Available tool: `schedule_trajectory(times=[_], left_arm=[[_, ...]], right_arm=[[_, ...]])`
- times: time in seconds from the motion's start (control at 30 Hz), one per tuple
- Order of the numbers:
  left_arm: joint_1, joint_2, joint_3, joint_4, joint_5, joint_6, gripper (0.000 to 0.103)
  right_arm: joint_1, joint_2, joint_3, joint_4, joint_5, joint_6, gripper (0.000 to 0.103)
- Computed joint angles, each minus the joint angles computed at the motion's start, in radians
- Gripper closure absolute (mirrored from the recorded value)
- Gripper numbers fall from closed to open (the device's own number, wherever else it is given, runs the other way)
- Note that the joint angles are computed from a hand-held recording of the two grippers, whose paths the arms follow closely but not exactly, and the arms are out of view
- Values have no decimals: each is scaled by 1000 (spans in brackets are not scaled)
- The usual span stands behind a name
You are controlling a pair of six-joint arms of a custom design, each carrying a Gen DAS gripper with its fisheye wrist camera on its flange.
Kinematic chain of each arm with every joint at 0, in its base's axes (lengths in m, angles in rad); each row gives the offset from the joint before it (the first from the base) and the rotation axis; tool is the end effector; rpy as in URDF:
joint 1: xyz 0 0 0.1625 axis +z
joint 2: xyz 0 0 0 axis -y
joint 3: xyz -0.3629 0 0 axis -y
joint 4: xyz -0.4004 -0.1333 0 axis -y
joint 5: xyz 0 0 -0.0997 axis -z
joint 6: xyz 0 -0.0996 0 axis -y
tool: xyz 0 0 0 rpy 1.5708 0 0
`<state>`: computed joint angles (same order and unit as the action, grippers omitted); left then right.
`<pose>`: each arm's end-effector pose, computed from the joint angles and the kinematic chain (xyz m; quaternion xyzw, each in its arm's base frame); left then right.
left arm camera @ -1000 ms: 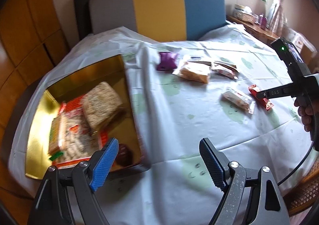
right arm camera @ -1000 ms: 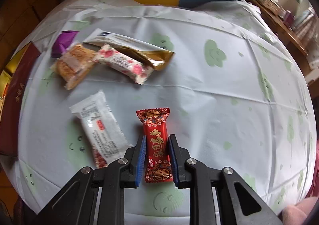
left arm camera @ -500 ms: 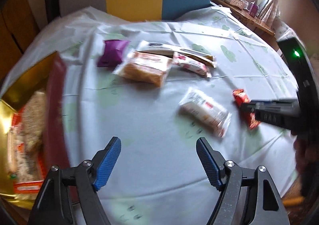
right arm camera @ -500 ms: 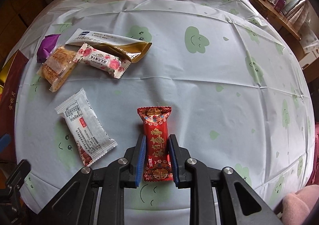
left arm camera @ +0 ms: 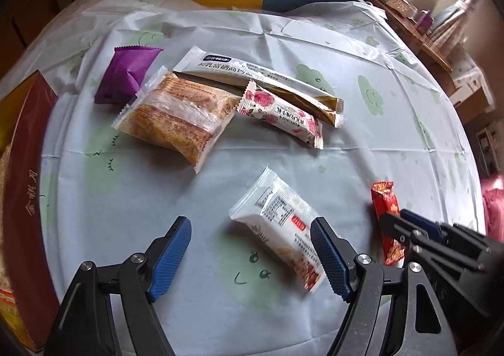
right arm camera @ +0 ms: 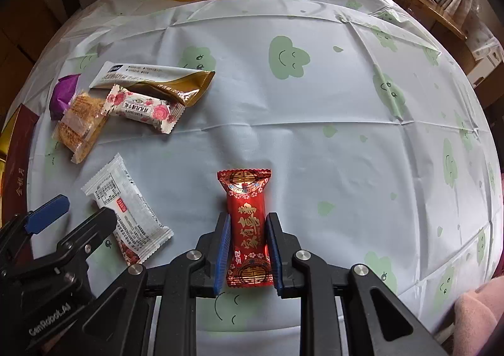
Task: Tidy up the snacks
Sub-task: 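Grasp the white pastry packet with the left gripper while the right holds the candy bar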
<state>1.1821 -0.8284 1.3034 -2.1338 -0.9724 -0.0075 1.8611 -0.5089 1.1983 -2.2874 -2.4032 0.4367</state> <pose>-0.0930 -0.7269 0.1736 0.1681 0.9398 -0.0992 0.2804 0.2653 -0.6799 0.0203 -0.0724 -0.9117 0.1554 0.3734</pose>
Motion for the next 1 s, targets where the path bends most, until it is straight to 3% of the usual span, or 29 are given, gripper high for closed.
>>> schedule_trajectory(times=[0.17,0.37,0.43,0.5,0.6,0.77,0.93,1.0], left_arm=[[-6,49,-50,31,24,-51,23],[-21,107,-83,0,84,-12,23],[-27,100,-51,-50,112,39,31],[-34,75,16,-146,157,148,59],[-15,14,72,-180,106,229,91],[12,-85,163,-200,77,297,96],[39,-167,203,-162,-4,255,95],[36,-193,237,-210,-23,334,93]], right_arm=[[-5,-7,-2,6,18,-8,80],[-4,-10,-4,16,16,-14,80],[2,-6,-6,26,14,-7,80],[6,5,-15,34,9,-4,80],[11,16,-24,35,11,-19,80],[21,34,-39,28,21,-55,80],[27,50,-54,45,17,-65,80],[30,58,-60,46,17,-62,79]])
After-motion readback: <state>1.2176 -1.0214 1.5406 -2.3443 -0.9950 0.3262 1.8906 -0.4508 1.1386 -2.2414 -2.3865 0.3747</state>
